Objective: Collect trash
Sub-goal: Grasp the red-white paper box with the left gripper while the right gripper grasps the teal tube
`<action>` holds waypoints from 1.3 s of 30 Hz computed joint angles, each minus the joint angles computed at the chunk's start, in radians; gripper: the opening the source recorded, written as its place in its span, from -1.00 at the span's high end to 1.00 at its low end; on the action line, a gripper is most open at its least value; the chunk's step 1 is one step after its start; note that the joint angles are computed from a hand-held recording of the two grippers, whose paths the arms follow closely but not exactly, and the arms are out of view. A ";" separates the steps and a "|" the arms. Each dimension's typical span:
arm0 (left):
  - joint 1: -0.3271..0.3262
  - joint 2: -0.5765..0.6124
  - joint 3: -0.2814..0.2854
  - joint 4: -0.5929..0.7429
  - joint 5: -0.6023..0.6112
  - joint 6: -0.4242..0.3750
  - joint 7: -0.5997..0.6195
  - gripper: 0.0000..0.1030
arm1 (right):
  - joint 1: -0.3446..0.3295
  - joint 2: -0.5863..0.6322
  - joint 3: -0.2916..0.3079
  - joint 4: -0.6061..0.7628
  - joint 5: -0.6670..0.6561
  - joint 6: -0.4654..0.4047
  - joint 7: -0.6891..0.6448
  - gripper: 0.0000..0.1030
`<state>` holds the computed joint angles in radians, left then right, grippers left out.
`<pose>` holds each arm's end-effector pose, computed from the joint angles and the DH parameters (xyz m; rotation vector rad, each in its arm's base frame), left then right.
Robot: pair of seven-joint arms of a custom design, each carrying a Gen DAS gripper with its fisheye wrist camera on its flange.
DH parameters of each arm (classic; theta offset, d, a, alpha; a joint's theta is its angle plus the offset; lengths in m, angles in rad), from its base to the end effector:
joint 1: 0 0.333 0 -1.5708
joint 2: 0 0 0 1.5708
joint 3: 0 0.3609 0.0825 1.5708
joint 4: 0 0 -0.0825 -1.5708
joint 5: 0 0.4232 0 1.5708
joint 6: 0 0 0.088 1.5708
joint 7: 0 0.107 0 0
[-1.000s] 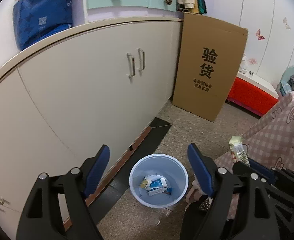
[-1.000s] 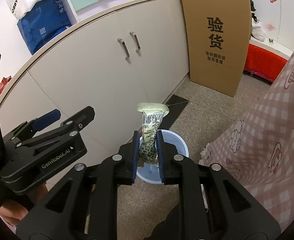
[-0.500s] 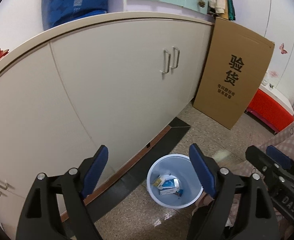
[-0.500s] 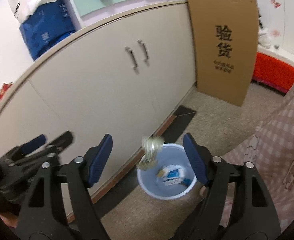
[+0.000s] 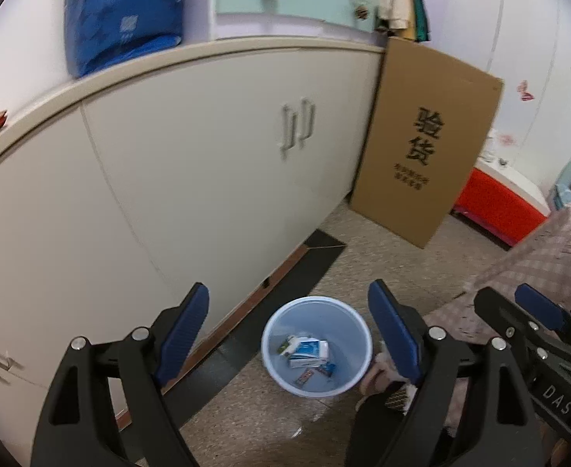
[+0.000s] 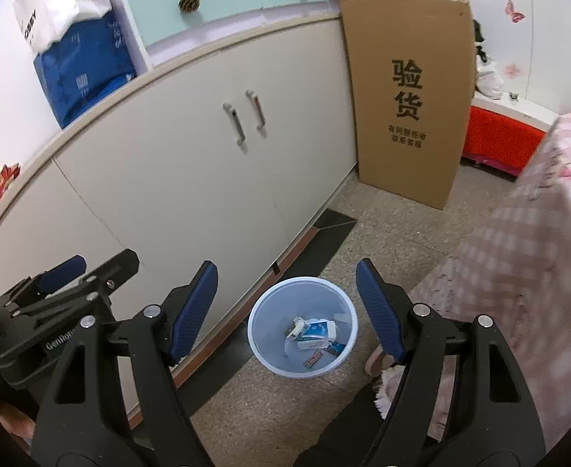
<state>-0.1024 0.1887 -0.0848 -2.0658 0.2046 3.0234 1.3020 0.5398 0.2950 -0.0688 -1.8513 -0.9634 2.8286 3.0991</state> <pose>0.6516 -0.1359 0.4524 -1.7030 1.8898 -0.8104 0.6095 0.3621 0.4470 -1.4795 1.8404 -0.5726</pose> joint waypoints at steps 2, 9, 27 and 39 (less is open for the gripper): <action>0.020 -0.025 -0.044 -0.018 -0.048 0.008 0.053 -0.60 | 0.011 -0.051 -0.015 -0.041 -0.052 -0.012 0.060 -0.41; 0.026 -0.099 -0.154 -0.055 -0.257 0.030 0.259 -0.61 | -0.041 -0.265 0.025 -0.208 -0.245 -0.101 0.266 -0.41; -0.208 -0.019 -0.305 0.148 -0.573 -0.077 0.666 -0.62 | -0.327 -0.781 0.085 -0.622 -0.168 -0.225 0.252 -0.41; -0.326 0.163 -0.266 0.355 -0.339 -0.177 0.519 -0.18 | -0.467 -0.771 0.080 -0.646 -0.017 -0.118 0.074 -0.41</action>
